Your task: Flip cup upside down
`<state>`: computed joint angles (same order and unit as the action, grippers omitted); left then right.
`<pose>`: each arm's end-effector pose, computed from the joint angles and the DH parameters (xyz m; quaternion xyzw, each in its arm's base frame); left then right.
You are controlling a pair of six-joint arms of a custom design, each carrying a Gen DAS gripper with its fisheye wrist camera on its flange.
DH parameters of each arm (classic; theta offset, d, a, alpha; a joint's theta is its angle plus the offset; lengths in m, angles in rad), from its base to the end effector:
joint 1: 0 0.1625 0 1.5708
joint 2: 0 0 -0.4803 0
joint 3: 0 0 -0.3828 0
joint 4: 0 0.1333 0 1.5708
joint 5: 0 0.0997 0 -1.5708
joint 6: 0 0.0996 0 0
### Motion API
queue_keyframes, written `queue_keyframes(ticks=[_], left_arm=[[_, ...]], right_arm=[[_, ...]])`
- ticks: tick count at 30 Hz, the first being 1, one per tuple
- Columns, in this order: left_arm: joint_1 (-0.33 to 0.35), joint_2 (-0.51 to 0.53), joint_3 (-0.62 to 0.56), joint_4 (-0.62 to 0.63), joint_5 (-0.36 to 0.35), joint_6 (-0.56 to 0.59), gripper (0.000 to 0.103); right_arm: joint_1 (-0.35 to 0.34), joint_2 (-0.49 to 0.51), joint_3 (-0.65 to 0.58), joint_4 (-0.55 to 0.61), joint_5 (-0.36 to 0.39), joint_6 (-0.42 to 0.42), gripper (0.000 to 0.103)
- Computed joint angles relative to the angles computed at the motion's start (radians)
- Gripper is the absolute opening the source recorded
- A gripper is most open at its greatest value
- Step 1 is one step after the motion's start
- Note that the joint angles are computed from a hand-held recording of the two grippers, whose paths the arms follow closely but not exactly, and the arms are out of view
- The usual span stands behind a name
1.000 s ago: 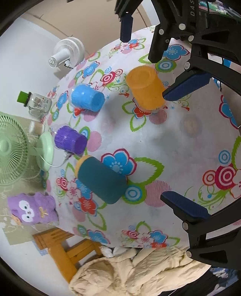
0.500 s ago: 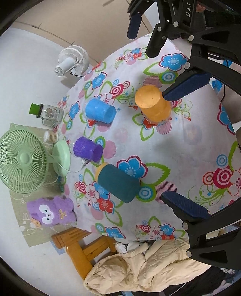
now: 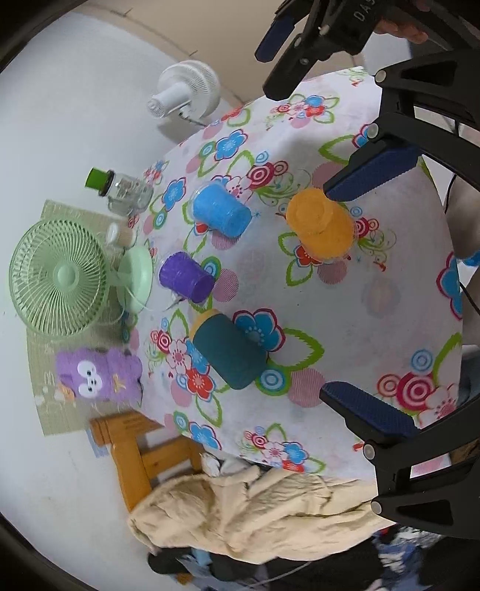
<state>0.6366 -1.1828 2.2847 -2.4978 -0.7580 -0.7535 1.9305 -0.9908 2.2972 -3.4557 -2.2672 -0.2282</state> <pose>-0.2324 -0.4275 0.1808 0.1169 0.9082 -0.2409 0.3217 0.2369 -0.4328 0.1853 0.1679 -0.8905 0.2890 0.3087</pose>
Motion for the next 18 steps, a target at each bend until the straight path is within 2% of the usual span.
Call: queue_keyframes(ticks=[6, 12, 14, 18], left_arm=[[-0.040, 0.009, 0.011, 0.037, 0.031, -0.103, 0.100], [-0.072, 0.004, 0.022, 0.092, 0.059, -0.210, 0.101], [-0.084, 0.010, 0.029, 0.085, 0.065, -0.210, 0.102], [-0.099, 0.020, 0.044, 0.029, 0.061, -0.195, 0.103]], right_arm=[[-0.033, -0.024, 0.016, -0.038, 0.059, -0.038, 0.099], [-0.034, -0.017, 0.045, -0.156, 0.022, -0.059, 0.099], [-0.036, -0.022, 0.059, -0.188, 0.020, -0.049, 0.101], [-0.037, -0.033, 0.076, -0.178, 0.018, -0.043, 0.102]])
